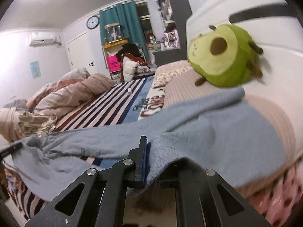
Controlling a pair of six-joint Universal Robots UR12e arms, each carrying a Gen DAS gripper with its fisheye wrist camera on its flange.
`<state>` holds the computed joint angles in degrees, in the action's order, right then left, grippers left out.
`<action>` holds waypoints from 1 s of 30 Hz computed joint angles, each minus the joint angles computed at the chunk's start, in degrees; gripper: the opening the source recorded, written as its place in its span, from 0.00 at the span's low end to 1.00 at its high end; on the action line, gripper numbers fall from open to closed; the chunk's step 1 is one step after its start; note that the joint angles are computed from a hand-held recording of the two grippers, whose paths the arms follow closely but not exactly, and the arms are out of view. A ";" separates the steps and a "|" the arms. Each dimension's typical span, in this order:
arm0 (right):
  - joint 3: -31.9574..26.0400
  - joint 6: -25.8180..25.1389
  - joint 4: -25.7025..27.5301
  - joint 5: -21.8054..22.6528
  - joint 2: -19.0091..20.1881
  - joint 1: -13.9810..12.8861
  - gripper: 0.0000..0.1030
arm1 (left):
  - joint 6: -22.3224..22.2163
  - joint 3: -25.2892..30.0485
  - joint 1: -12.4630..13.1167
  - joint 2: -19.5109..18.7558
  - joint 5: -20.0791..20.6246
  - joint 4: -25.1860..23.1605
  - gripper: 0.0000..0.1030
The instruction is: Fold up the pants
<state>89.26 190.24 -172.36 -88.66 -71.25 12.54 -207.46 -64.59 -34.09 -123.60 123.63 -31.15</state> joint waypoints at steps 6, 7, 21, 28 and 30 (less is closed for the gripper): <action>-9.37 -5.70 10.44 -1.57 3.75 -0.47 0.03 | 2.45 10.90 2.86 -5.63 -0.80 -5.75 0.03; -11.18 -6.71 12.39 -1.87 4.64 -0.52 0.03 | 2.65 12.43 3.09 -6.55 -0.95 -6.48 0.03; -33.39 -17.26 33.83 -12.62 18.39 0.65 0.03 | 0.88 40.21 6.57 -23.98 -1.62 -21.28 0.04; -39.10 -18.70 43.60 -9.16 21.39 0.07 0.32 | -1.06 37.65 6.70 -23.75 2.06 -21.19 0.77; -40.14 -20.17 46.09 -8.81 21.44 0.12 0.34 | -0.99 33.55 6.81 -21.45 0.59 -16.36 0.77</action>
